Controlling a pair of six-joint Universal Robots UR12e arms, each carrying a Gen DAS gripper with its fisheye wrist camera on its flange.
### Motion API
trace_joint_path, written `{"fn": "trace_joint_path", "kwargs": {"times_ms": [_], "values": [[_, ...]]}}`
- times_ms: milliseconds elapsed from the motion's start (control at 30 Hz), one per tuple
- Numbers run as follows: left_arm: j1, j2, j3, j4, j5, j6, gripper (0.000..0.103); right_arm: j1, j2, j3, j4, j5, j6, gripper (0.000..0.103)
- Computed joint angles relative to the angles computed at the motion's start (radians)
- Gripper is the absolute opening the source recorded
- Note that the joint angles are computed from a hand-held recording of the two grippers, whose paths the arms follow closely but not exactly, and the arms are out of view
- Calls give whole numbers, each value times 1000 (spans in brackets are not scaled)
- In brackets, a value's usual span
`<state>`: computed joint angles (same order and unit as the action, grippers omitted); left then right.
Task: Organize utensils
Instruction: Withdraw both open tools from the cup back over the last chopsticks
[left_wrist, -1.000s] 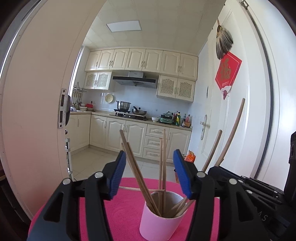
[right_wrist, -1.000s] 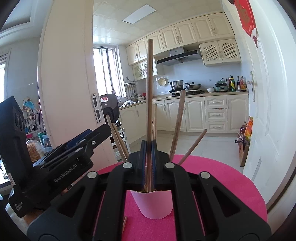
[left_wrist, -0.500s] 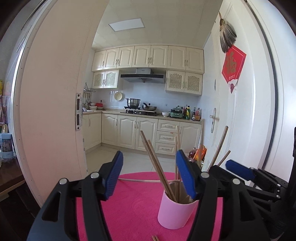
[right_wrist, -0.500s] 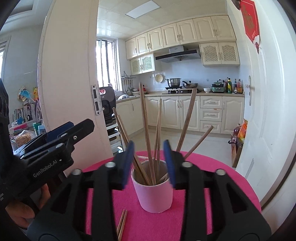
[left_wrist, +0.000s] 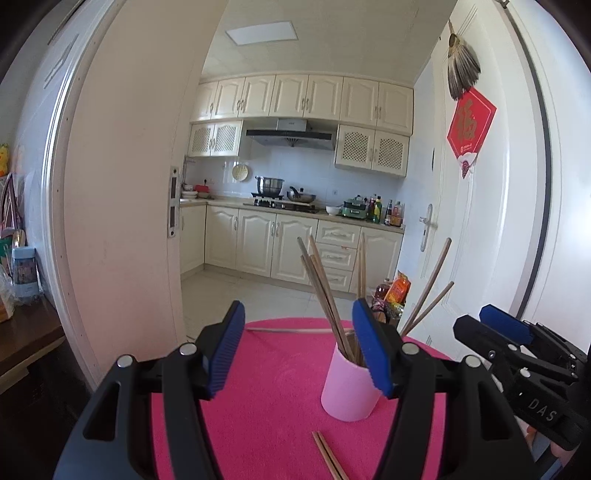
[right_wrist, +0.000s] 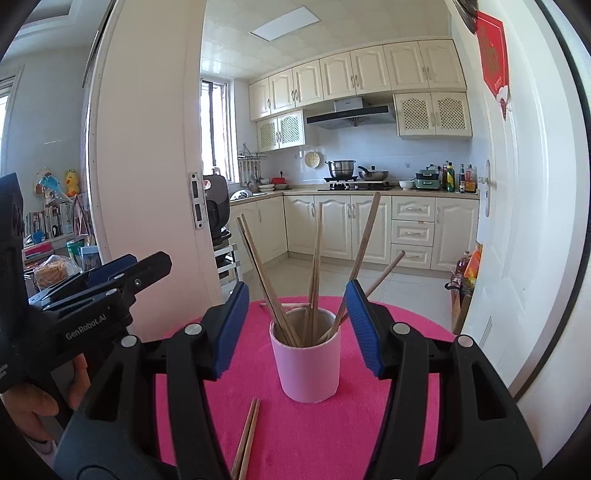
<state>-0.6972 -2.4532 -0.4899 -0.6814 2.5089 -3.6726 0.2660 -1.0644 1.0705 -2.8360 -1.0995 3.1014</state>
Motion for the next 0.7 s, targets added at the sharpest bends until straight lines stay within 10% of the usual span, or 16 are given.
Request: {"fn": "trace_joint_path", "kwargs": {"times_ms": [333, 467, 700], "values": [[38, 123, -178, -337, -291, -334, 60, 11, -5, -63, 564, 8, -213, 53], [44, 133, -202, -401, -370, -374, 60, 25, 17, -111, 797, 3, -275, 33], [50, 135, -214, -457, -466, -417, 60, 50, 21, -119, 941, -36, -330, 21]]}}
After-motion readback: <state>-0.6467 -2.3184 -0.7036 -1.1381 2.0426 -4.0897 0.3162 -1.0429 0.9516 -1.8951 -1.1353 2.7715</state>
